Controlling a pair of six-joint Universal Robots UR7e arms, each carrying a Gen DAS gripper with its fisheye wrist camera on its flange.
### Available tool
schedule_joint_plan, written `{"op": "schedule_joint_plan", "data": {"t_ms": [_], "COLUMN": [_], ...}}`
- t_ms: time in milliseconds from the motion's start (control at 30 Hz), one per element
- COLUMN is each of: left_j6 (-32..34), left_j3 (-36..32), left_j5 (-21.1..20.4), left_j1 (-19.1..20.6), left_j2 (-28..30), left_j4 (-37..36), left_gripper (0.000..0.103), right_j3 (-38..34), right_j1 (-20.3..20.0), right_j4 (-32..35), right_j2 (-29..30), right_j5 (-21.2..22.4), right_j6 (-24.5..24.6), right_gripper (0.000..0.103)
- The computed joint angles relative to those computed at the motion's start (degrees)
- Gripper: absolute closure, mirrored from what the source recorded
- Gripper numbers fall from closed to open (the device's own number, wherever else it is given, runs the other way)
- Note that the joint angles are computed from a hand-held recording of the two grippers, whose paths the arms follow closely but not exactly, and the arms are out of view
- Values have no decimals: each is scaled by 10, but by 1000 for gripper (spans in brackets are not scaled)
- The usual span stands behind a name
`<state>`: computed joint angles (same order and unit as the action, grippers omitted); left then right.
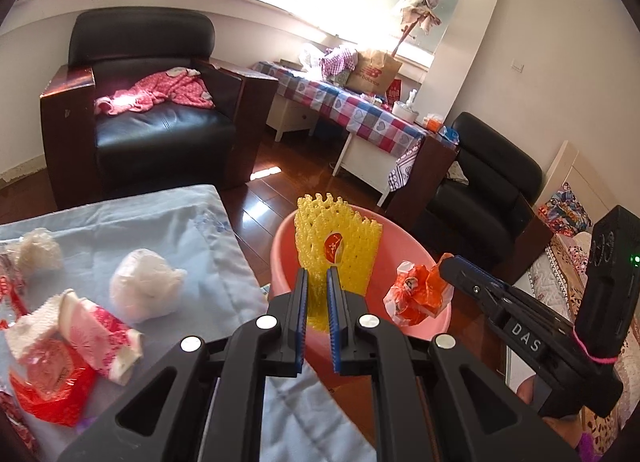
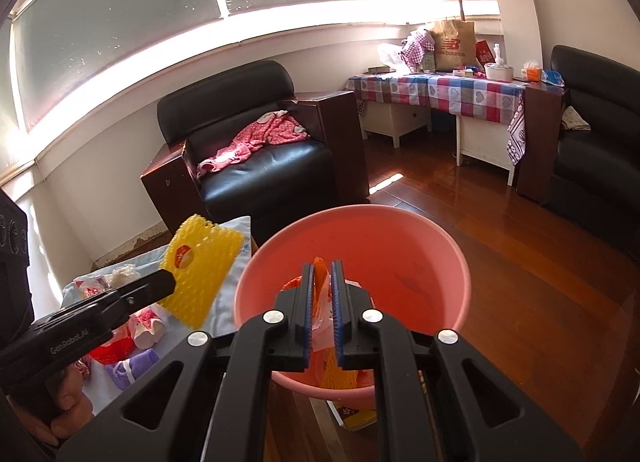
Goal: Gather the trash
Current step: 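Carry the yellow net and orange bag over the basin and open both tools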
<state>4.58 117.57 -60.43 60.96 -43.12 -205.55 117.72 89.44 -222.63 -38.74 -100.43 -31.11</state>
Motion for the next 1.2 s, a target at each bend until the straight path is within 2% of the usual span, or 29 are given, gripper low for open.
{"op": "schedule_joint_plan", "data": {"t_ms": [267, 533, 633, 700, 800, 1033, 1200], "left_j6": [0, -2, -8, -6, -3, 1, 7], "left_j3": [-53, -69, -71, -69, -66, -50, -33], "left_j5": [1, -2, -1, -1, -5, -5, -3], "left_j1": [4, 9, 8, 9, 10, 8, 2], "left_j2": [42, 57, 60, 59, 56, 43, 36], "left_j4": [43, 60, 59, 52, 47, 29, 8], "left_gripper": [94, 93, 85, 73, 62, 60, 59], "right_j3": [-1, -1, -3, -7, -10, -16, -13], "right_j1": [-12, -15, -15, -14, -11, -9, -15], "right_j4": [7, 21, 26, 31, 33, 54, 75], "right_j2": [-1, -3, -3, -4, -2, -3, -11], "right_j5": [-5, -8, -12, -15, -22, -31, -18], "right_j6": [7, 10, 13, 14, 15, 24, 38], "right_gripper": [94, 94, 94, 94, 94, 94, 93]}}
